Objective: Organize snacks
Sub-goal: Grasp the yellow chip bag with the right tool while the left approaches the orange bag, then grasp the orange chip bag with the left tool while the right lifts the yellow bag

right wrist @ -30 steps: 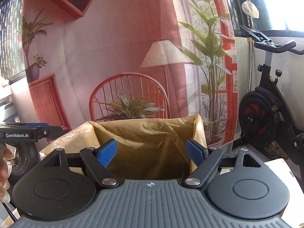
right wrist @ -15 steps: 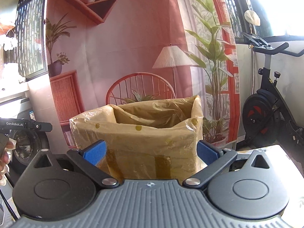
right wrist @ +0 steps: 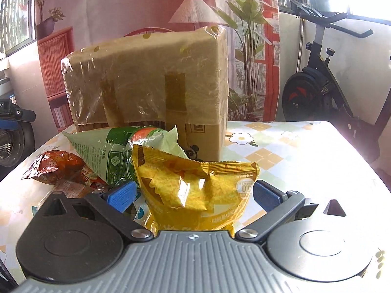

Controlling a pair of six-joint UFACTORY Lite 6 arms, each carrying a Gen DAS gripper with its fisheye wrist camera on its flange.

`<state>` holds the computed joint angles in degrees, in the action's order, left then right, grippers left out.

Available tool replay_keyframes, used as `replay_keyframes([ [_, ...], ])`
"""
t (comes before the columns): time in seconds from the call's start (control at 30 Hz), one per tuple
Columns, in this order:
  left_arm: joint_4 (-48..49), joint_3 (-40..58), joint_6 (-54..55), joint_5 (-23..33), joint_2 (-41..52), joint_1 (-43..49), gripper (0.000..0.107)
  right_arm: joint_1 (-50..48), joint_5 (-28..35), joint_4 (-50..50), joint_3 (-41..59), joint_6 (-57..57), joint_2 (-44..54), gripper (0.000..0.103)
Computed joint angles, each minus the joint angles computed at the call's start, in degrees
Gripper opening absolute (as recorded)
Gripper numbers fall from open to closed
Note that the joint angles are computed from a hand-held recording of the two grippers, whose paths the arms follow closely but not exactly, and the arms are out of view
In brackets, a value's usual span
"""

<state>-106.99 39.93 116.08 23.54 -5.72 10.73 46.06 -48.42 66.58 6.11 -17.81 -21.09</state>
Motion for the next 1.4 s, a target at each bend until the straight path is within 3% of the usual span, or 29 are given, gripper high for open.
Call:
replay_keyframes([
  [0.13,0.81,-0.24,0.29,1.21,1.17,1.35,0.089,-7.55,5.75,-13.80,0.34,9.44,4.44,0.101],
  [0.17,0.47,-0.44,0.70,1.38,1.74,1.65,0.089,-9.08,7.58,-15.42,1.03,10.44,5.22,0.093],
  [0.43,0.56,4.68,-0.04,2.66,13.61,3.47,0.089,-8.18,8.13,-11.98,1.00,8.74,4.94,0.084],
  [0.57,9.07,13.00,-10.93,6.54,24.33,4.52,0.089,-7.78,7.87,-11.50,1.58,8.84,5.48,0.084],
  [0.63,7.28,14.77,-11.47,6.75,27.98,4.71,0.090,-7.83,7.92,-11.88,1.70,9.16,5.52,0.084],
  [1.03,1.77,15.47,-6.91,6.17,33.80,3.59,0.103,-8.76,8.14,-14.73,1.29,11.64,5.33,0.084],
  [1.17,-0.20,15.02,-3.50,5.80,33.81,2.63,0.103,-8.82,7.89,-15.40,1.19,12.37,5.48,0.084],
  [1.2,-0.02,14.89,-3.50,5.96,33.69,2.60,0.098,-8.86,7.87,-15.61,1.04,12.55,5.36,0.084],
  [1.23,1.67,14.90,-4.46,7.53,33.71,3.17,0.077,-8.82,7.84,-15.68,1.03,12.64,5.37,0.084],
  [1.33,1.71,12.36,-2.21,7.93,30.58,3.11,0.062,-8.50,7.56,-15.63,0.86,12.62,5.15,0.084],
  [1.4,-1.55,8.39,4.10,7.25,26.18,2.76,0.061,-7.40,6.90,-14.14,0.69,11.62,4.56,0.083],
])
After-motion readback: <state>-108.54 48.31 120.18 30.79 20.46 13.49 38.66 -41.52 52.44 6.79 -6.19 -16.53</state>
